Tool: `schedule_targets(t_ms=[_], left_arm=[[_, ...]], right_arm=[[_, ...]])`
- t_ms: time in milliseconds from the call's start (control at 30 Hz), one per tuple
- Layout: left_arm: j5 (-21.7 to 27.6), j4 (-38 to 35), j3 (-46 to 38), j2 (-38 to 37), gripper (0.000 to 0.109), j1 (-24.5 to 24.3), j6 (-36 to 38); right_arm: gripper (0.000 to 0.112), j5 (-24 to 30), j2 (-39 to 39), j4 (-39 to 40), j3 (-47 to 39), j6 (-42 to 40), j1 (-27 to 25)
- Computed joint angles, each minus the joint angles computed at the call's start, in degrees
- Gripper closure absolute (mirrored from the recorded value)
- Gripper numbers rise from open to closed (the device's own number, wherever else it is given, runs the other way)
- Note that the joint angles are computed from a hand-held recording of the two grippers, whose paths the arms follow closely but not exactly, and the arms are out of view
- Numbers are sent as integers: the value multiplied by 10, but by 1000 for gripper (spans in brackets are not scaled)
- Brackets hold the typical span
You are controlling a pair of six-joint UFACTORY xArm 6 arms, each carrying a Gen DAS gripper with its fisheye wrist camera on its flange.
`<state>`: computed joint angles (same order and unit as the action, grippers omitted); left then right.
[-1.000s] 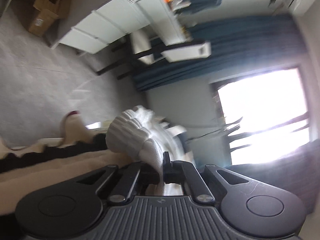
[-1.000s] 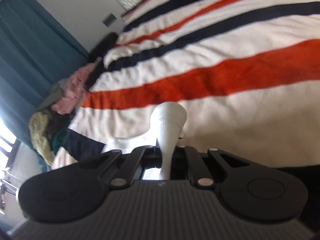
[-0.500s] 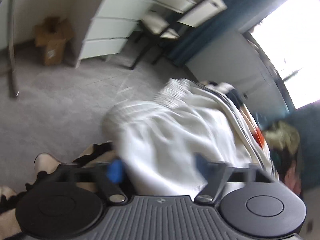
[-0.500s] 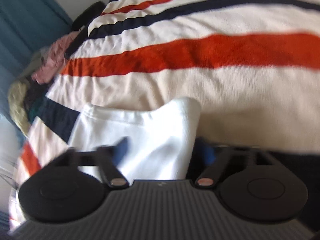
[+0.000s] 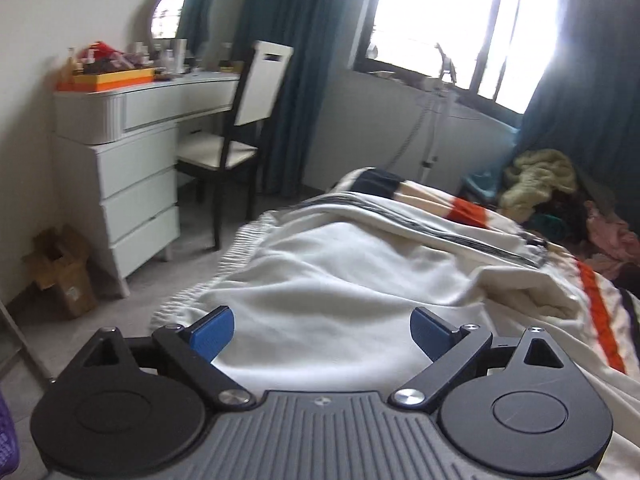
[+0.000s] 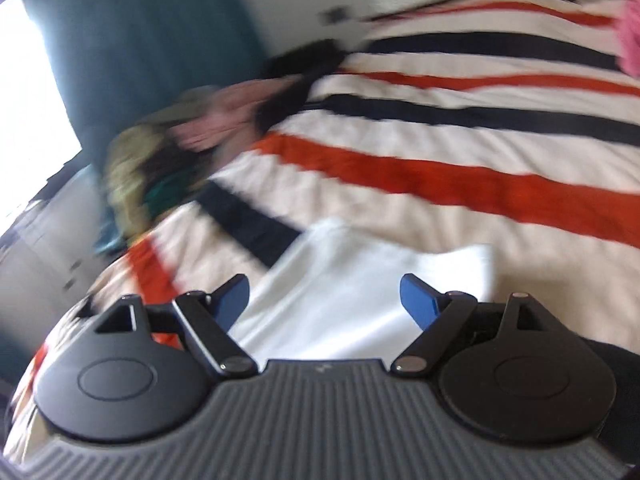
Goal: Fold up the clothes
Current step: 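Lower the garment flat onto the bed and open both grippers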
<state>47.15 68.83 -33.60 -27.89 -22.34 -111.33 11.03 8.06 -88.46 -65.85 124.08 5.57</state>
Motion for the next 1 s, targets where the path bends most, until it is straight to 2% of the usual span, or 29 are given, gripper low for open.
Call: schedule_targets(t_ms=[133,167,267,400,500,600,700,867,933,1000], left_arm=[[-9,44,-26,43,12,-22,-23],[-23,54,-31,54,12,-20,-30],[-74,77,-47,92,12,-12,-56],[-111,92,-73,147,12,-12,-76],[-104,101,-94,181,12,-25,-78],[-81,122,-112,204,12,-45,-84],[-66,135,-126,219,12,-61,-87],[-49,141,-143,240,12,-80,-81],[-48,143,-146,245,12,-82,-76],[-49,142,-148,249,12,-82,-72]], right_arm=[[28,-73,3,-107,-23,51,16],[28,-80,3,-120,-27,50,24],[28,-103,7,-220,-45,116,52],[28,-143,21,-276,-63,139,83],[28,-155,28,-284,-70,122,110],[28,-152,29,-356,-80,173,136],[28,-144,25,-455,-89,254,155],[28,-147,22,-644,-109,462,175],[28,-152,27,-647,-115,474,173],[28,-157,34,-594,-116,423,163]])
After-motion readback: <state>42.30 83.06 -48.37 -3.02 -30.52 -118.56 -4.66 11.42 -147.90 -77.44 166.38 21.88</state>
